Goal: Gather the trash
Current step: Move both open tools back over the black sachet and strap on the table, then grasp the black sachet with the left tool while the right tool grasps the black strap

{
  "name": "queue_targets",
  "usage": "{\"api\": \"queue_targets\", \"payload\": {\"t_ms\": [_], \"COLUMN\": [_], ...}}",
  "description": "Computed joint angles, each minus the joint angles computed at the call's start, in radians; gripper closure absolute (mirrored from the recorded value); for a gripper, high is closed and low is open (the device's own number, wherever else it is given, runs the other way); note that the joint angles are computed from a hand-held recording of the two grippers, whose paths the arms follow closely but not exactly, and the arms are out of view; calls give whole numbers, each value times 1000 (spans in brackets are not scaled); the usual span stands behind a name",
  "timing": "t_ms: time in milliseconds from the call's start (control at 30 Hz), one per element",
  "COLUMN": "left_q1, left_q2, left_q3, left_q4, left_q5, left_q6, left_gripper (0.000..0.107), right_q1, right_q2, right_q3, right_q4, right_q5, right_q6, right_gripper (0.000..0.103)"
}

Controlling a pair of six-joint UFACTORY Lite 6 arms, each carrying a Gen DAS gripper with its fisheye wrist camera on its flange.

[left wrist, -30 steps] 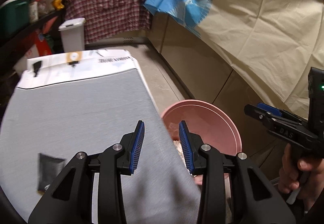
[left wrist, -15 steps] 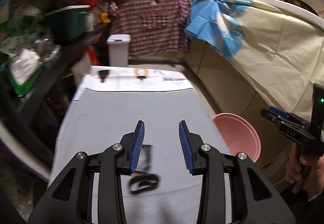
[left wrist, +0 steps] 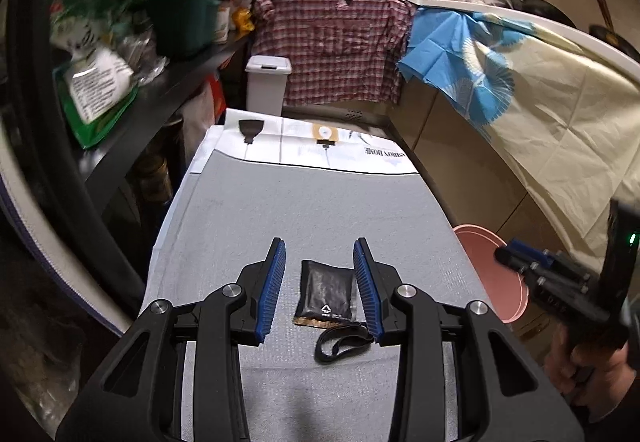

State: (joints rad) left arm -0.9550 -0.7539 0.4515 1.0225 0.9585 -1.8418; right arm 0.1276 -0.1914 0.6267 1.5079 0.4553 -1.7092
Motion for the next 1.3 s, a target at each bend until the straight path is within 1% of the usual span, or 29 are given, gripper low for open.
{"api": "queue_targets", "payload": {"t_ms": [100,233,300,467,633,767,833,867,900,933,1000,1133,1167,1200,1300], "left_q1": [57,168,179,205,236,292,332,352,374,407,455,498,499,494,466], "left_q2": [-42,-70,-64,-49,-43,-22,-2,11,25,46,83,210,234,291,438], "left_q3": [-24,-53,-53,-51,-61,-64,-76,-80,-82,-89,-97,-92,-89,-77,-26], "left_q4": [-13,-45,-44,-40,-56,-65,-68,-71,-73,-75,-69,45,71,137,259], "left_q5": [-24,-115,-123,-145,-178,-228,-276,-303,-330,-380,-457,-574,-592,-617,-649], "left_q6": [32,80,82,90,105,127,130,132,137,139,134,15,-15,-82,-201], "left_gripper": [71,71,71,71,71,71,71,71,71,71,71,71,71,71,71], "right_q1": [77,172,211,288,374,415,422,418,414,411,396,346,327,307,231], "right_q2": [48,109,147,265,358,433,447,444,439,430,416,398,388,382,385], "right_q3": [-7,-11,-4,36,72,107,114,111,107,103,93,98,97,99,116], "right_q4": [75,200,245,245,312,350,348,344,335,319,304,236,216,188,107], "right_q5": [-39,-72,-71,-50,-71,-100,-109,-103,-98,-100,-97,-88,-93,-96,-90], "right_q6": [-67,-188,-228,-228,-289,-311,-307,-307,-302,-292,-288,-229,-207,-177,-101], "right_gripper": [68,68,68,67,67,67,72,80,84,89,92,98,99,99,99]}}
